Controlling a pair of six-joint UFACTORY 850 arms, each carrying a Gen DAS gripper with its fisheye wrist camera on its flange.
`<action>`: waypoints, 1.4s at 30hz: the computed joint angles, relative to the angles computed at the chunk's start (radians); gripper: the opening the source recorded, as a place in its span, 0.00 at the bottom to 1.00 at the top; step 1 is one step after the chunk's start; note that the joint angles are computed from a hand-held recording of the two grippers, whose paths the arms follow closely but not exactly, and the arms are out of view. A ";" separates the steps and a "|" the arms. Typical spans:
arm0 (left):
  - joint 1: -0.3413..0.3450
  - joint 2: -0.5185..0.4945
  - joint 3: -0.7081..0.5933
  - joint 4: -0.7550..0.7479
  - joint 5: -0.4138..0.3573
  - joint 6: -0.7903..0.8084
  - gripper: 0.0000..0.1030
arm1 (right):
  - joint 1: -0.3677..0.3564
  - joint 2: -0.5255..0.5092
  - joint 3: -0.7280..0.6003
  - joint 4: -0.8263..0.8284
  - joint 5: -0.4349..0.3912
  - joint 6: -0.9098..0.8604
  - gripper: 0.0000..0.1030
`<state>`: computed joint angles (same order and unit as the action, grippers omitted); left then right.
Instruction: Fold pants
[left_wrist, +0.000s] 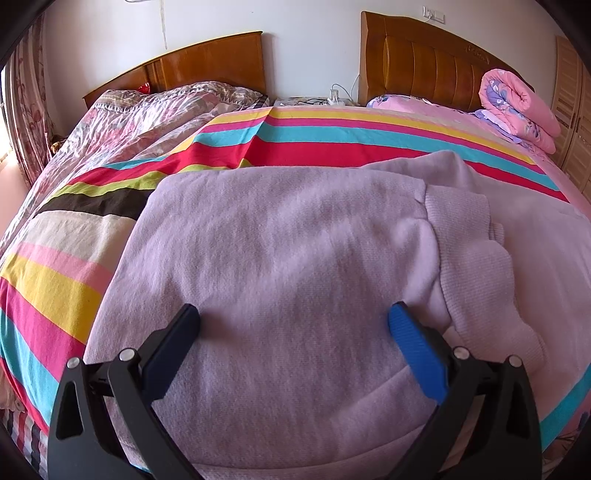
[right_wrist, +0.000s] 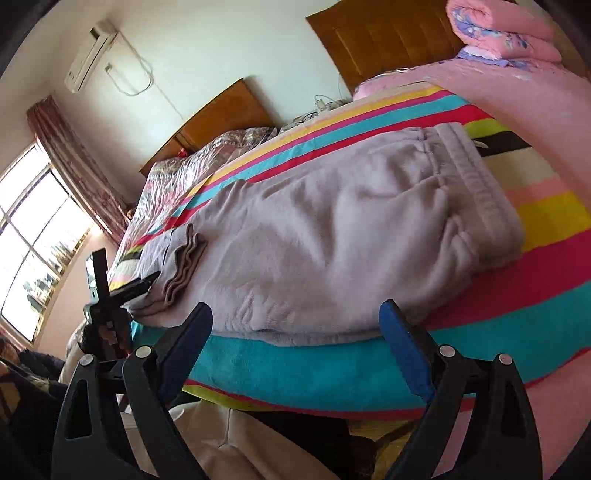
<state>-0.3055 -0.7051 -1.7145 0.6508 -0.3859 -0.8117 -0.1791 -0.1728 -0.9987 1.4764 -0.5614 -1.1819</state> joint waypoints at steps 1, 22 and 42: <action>0.001 0.001 0.001 -0.002 0.002 0.002 0.99 | -0.016 0.011 0.021 0.013 0.009 0.022 0.86; 0.003 0.001 0.003 0.002 0.005 -0.001 0.99 | -0.095 -0.185 -0.157 -0.045 -0.191 0.243 0.80; -0.009 0.003 0.010 0.065 -0.005 -0.073 0.99 | -0.041 -0.194 -0.206 -0.196 -0.028 0.460 0.63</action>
